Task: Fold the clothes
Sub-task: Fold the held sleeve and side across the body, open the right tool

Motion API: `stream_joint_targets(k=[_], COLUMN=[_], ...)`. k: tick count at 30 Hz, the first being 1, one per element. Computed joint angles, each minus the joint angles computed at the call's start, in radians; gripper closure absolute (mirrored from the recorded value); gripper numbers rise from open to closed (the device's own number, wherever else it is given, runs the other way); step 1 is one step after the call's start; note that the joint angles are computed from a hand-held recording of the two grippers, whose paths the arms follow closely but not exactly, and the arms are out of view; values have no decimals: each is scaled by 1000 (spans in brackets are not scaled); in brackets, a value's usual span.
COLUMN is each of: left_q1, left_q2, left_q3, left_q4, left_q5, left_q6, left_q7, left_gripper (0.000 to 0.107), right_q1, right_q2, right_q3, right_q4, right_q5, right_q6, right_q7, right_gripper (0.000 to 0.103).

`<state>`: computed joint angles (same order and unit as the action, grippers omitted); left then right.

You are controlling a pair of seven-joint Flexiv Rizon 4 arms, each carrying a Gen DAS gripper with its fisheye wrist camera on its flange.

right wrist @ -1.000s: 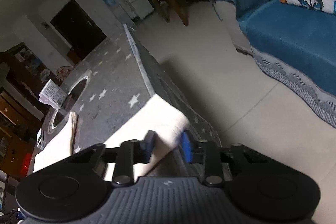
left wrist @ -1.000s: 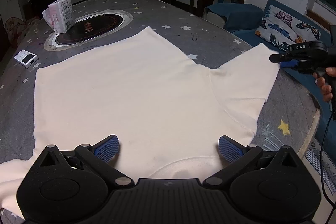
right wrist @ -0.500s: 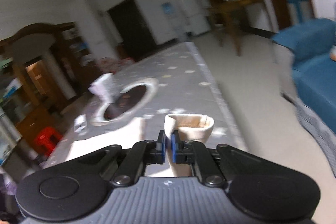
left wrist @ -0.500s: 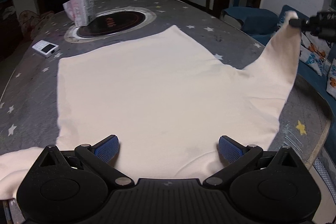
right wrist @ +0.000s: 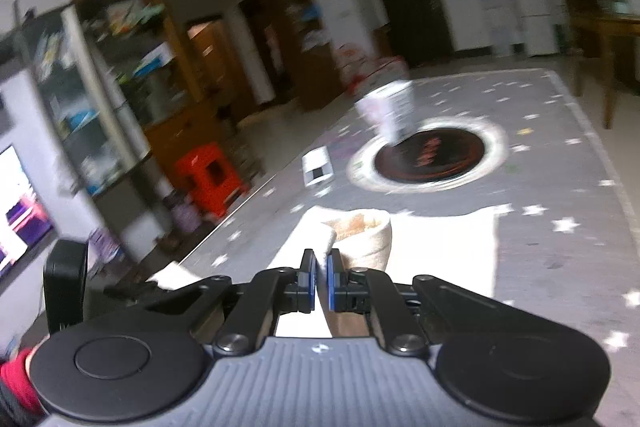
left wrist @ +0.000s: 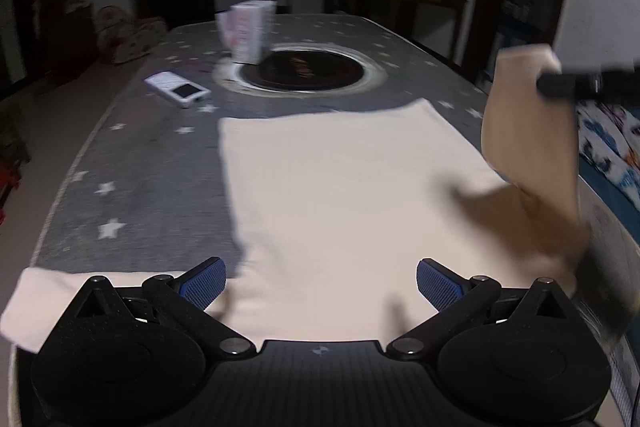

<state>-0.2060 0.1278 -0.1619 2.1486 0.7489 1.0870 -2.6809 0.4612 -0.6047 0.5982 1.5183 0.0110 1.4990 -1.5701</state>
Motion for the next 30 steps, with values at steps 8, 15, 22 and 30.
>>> stream_joint_targets(k=[8, 15, 22, 30], left_q1=[51, 82, 75, 5], left_q2=[76, 79, 23, -77], left_q3=[-6, -22, -44, -12], left_q4=[46, 55, 15, -55], left_q5=[8, 6, 75, 168], left_q6=[-19, -1, 54, 149], left_q7=[-66, -82, -96, -121], left_gripper=[4, 4, 6, 32], right_q1=[67, 97, 145, 160], right_q2=[-72, -58, 43, 116], right_q3=[23, -1, -176, -307], right_q4=[-91, -105, -27, 137], right_q5=[7, 76, 44, -107], right_q6=[-203, -303, -303, -261], right_q7=[-106, -196, -148, 5], right_gripper=[95, 83, 83, 83])
